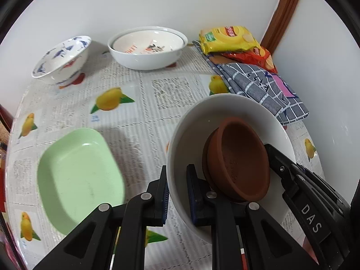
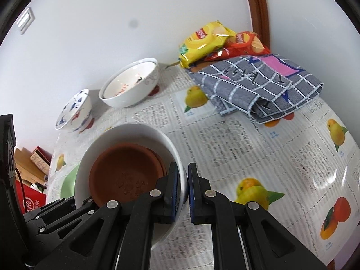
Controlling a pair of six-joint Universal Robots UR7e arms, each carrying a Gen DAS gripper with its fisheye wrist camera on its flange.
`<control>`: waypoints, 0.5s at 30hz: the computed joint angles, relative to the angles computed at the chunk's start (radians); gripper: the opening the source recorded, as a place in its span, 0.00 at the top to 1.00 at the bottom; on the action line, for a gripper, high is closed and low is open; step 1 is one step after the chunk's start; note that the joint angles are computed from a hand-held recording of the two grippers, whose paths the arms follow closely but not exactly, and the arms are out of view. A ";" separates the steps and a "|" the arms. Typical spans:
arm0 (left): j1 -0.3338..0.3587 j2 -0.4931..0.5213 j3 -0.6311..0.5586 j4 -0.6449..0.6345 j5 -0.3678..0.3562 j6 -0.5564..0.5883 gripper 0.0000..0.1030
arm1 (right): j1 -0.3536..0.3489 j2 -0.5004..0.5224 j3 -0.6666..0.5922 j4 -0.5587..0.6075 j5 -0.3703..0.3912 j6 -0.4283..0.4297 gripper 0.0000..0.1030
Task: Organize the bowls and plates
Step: 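Lift the white bowl with both grippers and carry it toward the green plates, then lower the white bowl with both grippers over the green plate stack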
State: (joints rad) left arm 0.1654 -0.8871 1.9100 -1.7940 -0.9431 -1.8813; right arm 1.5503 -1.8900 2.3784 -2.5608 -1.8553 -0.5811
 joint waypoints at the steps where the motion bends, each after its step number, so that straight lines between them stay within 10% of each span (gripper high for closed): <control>1: -0.004 -0.008 0.002 0.011 -0.001 -0.010 0.86 | 0.008 -0.001 0.001 0.003 0.001 0.005 0.92; 15: -0.062 -0.102 0.037 0.148 -0.020 -0.138 0.86 | 0.129 0.001 0.021 0.021 -0.011 0.069 0.92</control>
